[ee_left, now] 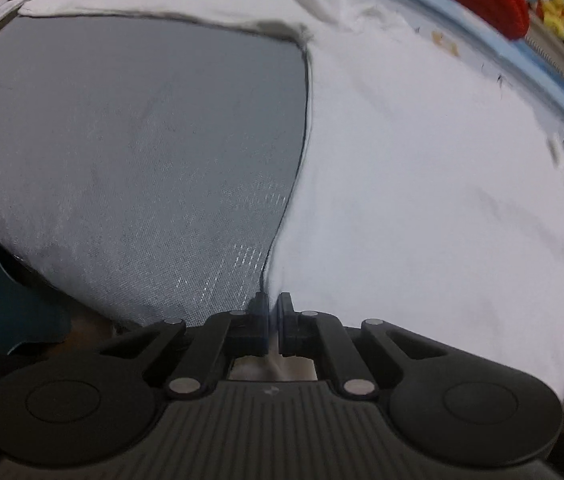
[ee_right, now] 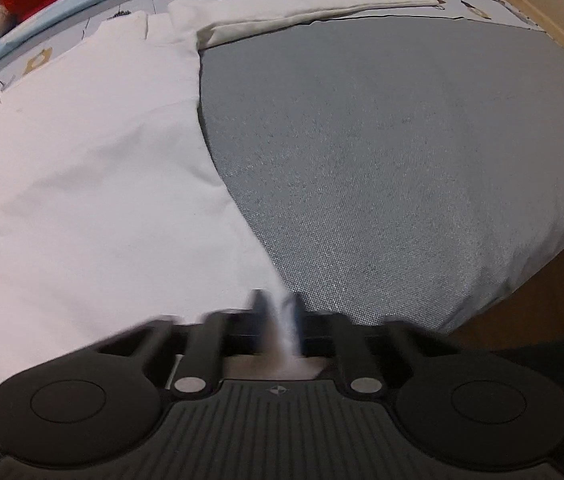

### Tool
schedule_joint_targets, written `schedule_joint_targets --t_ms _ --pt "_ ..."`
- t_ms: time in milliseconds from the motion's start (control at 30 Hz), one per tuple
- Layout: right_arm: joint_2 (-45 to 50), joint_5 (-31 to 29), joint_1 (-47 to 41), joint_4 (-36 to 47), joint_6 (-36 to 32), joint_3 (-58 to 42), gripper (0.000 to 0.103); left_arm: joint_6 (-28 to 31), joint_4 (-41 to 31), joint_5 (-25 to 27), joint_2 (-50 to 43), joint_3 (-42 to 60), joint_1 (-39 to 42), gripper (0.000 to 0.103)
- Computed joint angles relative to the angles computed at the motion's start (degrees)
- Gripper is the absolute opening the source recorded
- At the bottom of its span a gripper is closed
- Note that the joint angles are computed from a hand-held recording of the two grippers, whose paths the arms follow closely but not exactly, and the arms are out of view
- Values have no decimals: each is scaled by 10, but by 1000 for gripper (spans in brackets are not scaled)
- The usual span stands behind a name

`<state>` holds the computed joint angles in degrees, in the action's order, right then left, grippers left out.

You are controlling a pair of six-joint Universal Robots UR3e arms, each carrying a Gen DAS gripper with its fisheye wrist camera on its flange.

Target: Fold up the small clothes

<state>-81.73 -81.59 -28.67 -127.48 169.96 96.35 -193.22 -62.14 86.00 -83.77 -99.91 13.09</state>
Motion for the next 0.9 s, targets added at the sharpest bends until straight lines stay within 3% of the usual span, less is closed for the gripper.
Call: schedule_joint_targets --t_ms 167,300,367,433,567,667,800,900 --pt "-12 5 -10 2 1 7 1 19 -6 26 29 -6 -5 4" --pt "-7 -13 -1 16 13 -2 3 10 -10 93 0 15 -38 5" --pt "-20 6 -9 10 17 5 9 20 25 89 15 5 -39 7" --pt "-6 -13 1 20 6 -10 12 28 43 83 13 5 -50 13" --pt "14 -55 20 27 -10 -30 13 10 -54 54 -30 49 -48 13" --pt "-5 -37 7 9 9 -22 13 8 -35 79 -30 54 -66 13" --pt "-42 2 0 -39 -21 17 25 31 36 89 -30 49 -95 43" --pt "-14 -8 15 24 -42 -16 33 21 -43 38 -48 71 -66 43"
